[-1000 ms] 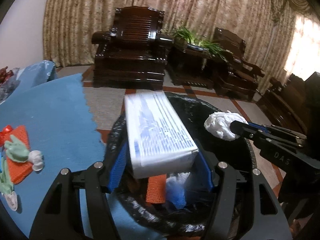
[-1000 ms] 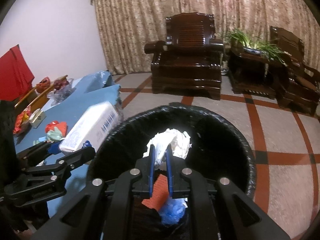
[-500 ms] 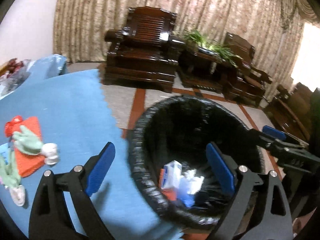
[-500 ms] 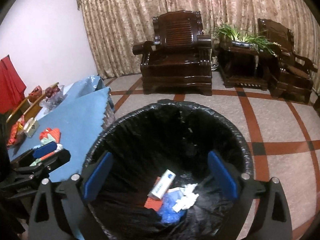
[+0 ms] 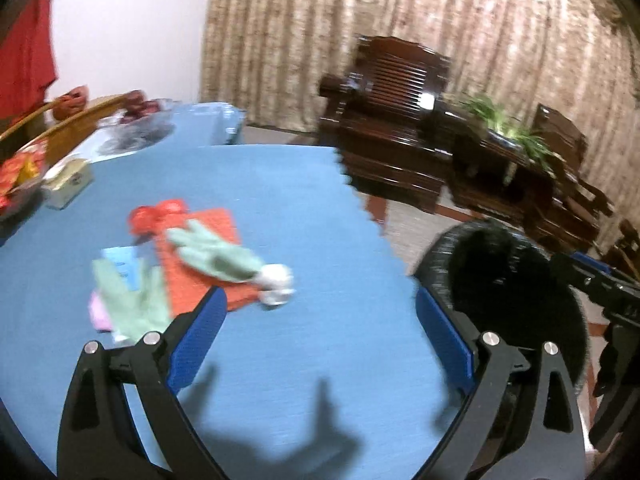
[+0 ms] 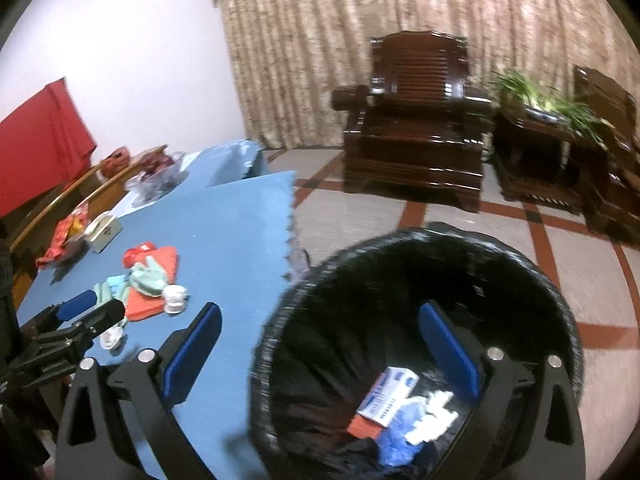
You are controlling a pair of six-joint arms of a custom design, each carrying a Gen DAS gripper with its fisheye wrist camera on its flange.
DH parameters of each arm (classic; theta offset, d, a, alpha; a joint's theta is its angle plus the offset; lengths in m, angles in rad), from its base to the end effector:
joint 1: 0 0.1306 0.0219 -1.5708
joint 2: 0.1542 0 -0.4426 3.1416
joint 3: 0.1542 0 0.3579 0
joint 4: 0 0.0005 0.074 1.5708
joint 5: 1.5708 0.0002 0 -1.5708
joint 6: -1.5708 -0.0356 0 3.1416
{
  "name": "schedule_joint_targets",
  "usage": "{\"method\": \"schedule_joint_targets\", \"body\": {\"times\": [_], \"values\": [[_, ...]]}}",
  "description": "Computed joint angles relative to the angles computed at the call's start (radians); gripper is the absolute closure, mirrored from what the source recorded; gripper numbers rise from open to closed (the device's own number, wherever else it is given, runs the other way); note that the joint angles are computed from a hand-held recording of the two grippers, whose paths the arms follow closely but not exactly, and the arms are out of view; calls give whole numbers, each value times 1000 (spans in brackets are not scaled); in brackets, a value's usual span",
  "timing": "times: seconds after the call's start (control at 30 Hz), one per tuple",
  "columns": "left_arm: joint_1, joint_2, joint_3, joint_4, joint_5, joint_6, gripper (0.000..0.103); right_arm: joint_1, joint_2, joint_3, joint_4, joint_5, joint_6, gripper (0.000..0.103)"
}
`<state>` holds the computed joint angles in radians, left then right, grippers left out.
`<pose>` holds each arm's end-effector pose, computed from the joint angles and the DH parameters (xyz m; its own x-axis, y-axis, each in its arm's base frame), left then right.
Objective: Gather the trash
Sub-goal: 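Move both tools back to the remaining trash on the table, then grasp a green glove with the left tool while the right tool grasps the other glove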
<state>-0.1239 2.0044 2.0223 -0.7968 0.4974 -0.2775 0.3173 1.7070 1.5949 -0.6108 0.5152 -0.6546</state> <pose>0.6924 -0.1039 0.4312 -0.5484 0.3109 -0.7763 0.6195 0.7746 -0.1274 0.5594 0.1647 0.4450 -0.4502 0.4098 -0.7933 0.4458 0.8730 0.1980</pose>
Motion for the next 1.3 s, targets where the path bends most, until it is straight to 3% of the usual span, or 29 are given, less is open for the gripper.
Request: {"method": "schedule_joint_targets", "body": {"times": [0.3, 0.5, 0.57, 0.73, 0.9, 1.07, 1.23, 1.3], "values": [[65, 14, 5, 63, -83, 37, 10, 36, 143, 185, 32, -52, 155, 6], [91, 39, 4, 66, -128, 31, 14, 43, 222, 266, 51, -90, 180, 7], [94, 57, 21, 48, -137, 29, 20, 44, 252, 298, 49, -104, 177, 8], [100, 90, 36, 21, -153, 30, 22, 41, 320, 375, 19, -145, 188, 16], [99, 140, 90, -30, -166, 47, 32, 39, 366, 427, -13, -170, 201, 23], [94, 175, 134, -69, -155, 71, 38, 33, 394, 455, -32, -187, 207, 23], [78, 200, 164, -105, -163, 74, 38, 25, 422, 493, -53, -202, 217, 24], [76, 198, 156, -87, -171, 74, 47, 22, 438, 520, -65, -211, 224, 24]]}}
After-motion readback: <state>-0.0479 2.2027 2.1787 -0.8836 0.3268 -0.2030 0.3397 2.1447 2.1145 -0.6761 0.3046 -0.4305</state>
